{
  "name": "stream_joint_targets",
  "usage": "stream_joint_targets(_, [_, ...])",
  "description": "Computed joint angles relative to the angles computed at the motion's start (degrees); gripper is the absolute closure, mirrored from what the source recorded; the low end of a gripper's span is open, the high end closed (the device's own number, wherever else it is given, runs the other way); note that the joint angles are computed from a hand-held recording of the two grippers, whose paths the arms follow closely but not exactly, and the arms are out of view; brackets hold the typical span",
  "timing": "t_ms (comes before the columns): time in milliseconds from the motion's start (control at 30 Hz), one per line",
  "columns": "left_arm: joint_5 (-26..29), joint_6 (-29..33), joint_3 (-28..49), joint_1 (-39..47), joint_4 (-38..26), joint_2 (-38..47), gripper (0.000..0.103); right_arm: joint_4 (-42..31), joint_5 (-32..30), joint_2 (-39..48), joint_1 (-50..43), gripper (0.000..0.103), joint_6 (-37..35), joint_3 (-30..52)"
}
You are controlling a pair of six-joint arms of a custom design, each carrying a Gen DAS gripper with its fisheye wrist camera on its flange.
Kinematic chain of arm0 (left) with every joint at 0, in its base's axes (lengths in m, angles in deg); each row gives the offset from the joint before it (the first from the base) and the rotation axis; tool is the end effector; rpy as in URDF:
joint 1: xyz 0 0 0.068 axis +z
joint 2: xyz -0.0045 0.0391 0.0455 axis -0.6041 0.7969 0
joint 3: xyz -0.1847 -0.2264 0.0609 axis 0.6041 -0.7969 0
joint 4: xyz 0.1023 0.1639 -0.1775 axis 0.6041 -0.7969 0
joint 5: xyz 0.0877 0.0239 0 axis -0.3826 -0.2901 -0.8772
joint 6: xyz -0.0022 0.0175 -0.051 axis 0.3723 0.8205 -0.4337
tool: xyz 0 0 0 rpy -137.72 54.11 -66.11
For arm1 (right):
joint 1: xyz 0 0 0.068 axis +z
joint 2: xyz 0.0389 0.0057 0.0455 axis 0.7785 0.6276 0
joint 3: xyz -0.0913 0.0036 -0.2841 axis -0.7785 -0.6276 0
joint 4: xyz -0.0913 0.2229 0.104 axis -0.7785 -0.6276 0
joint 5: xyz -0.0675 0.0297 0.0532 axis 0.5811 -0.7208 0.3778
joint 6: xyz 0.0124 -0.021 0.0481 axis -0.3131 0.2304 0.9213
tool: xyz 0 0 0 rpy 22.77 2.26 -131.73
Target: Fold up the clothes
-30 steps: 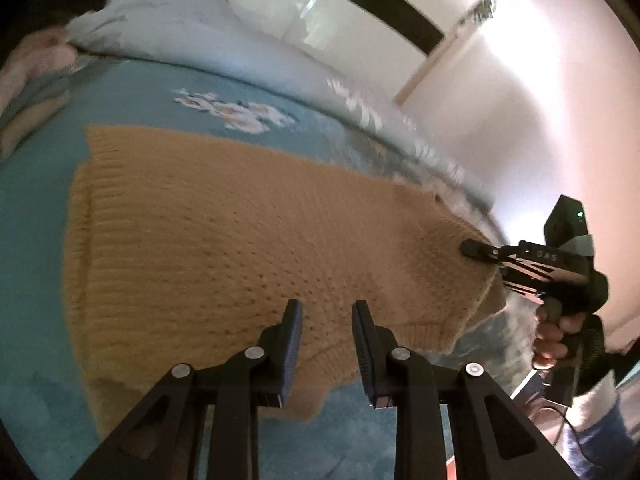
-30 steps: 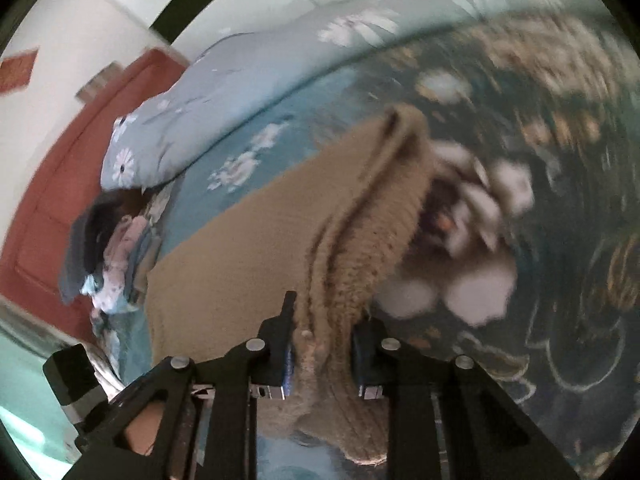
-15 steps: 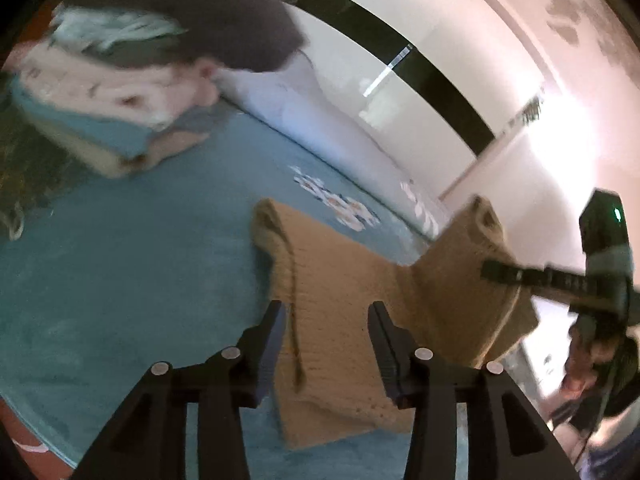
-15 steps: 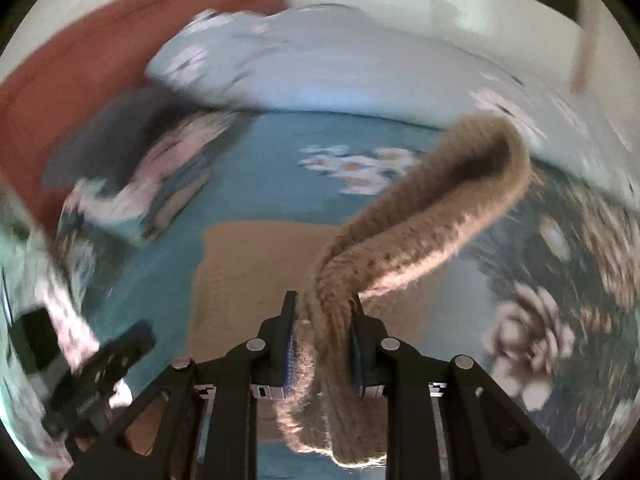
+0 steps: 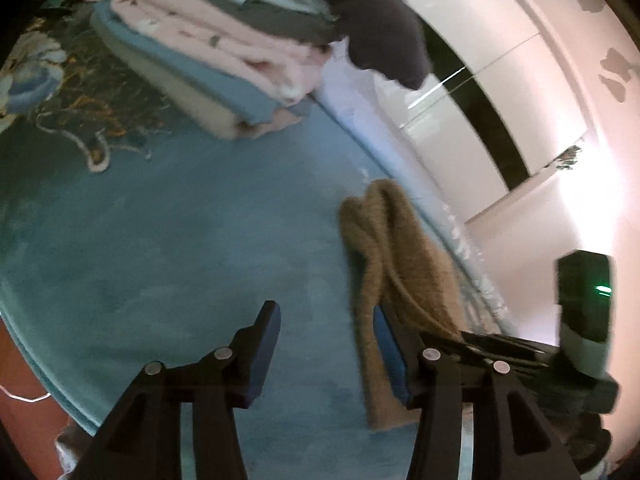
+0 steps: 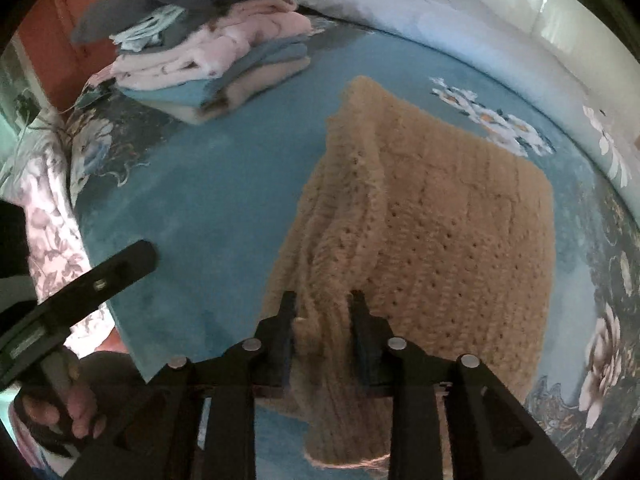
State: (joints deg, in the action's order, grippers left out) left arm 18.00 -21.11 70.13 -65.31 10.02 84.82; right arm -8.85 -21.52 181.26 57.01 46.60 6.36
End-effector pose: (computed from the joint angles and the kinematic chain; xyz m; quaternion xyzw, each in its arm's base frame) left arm 0.2455 -0.1262 0.1242 -0.2725 0.8357 -0.2894 0.3789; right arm 0.3569 0.0465 0.2105 -0.3667 0.9065 0.0907 0.1883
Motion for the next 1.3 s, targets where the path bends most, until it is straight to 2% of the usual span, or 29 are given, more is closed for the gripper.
stream_joint_targets(67, [0.3,-0.1,-0.3,0.0,1.0,0.3,0.051,-1.1,-1.9,-0.8,0.2,0.062,-2.3,-0.6])
stream_joint_targets(167, [0.7,0.1,-0.9,-0.5,2.0,-0.1,0.051,-4.4,-5.4,-1.6,0.1,0.062,-6.0,-0.5])
stream_joint_targets(267, [3.1,1.5,1.1,0.8,0.5,-0.1,0.051,-11.6,-10.7,-0.1,-2.6,0.062,-9.6,3.2])
stream_joint_targets(333, [5.7,2.7,3.3,2.1,-1.1,-0.4,0.049,-12.1,-13.0,-1.1,-6.7,0.062,-10.0,3.4])
stream_joint_targets(433, [10.4,6.7,10.3,4.0,-7.0,0.4,0.038,-9.5,-17.2,-1.5,-15.9,0.06,-6.8,3.7])
stream_joint_targets(500, [12.1,9.6,15.7,4.9,-11.8,1.7,0.033,-7.9,-20.6,0.4,-22.3,0.043,-3.1,5.0])
stream_joint_targets(533, [12.8,11.3,18.6,5.1,-13.9,2.8,0.03,-8.0,-21.9,1.9,-24.9,0.04,-2.0,6.0])
stream_joint_targets(633, [17.2,16.4,27.1,6.9,-19.4,7.3,0.024,-13.6,-24.5,8.2,-31.0,0.038,-2.7,10.6])
stream_joint_targets(733, [19.5,18.8,36.4,9.4,-27.8,13.1,0.023,-18.2,-27.3,13.7,-34.5,0.038,-2.8,13.8])
stream_joint_targets(833, [22.1,20.5,45.1,11.6,-35.5,18.9,0.023,-22.8,-33.2,19.0,-36.3,0.038,-1.2,17.0])
stream_joint_targets(933, [26.8,20.6,50.4,13.9,-40.0,23.7,0.023,-24.8,-36.0,22.1,-35.7,0.029,-0.3,18.5])
stream_joint_targets(1000, [31.5,19.1,50.7,15.2,-37.8,25.5,0.023,-24.3,-36.6,22.6,-34.8,0.025,0.3,18.3])
stream_joint_targets(1100, [35.5,14.5,49.0,15.8,-31.9,27.5,0.023,-22.2,-36.6,22.5,-32.7,0.025,2.2,17.2])
stream_joint_targets(1167, [36.1,12.6,48.6,16.0,-28.9,28.2,0.023,-21.4,-37.2,22.8,-32.3,0.025,3.0,17.0])
stream_joint_targets(1233, [35.6,12.5,49.0,15.6,-28.6,28.4,0.024,-22.3,-38.0,23.8,-32.5,0.026,3.2,18.1])
stream_joint_targets(1267, [35.3,12.6,49.3,15.3,-28.6,28.5,0.025,-22.7,-38.0,24.3,-32.8,0.032,3.6,18.6])
stream_joint_targets(1300, [34.6,12.1,49.5,14.9,-28.8,28.4,0.025,-23.0,-38.1,24.8,-33.1,0.043,4.1,19.0])
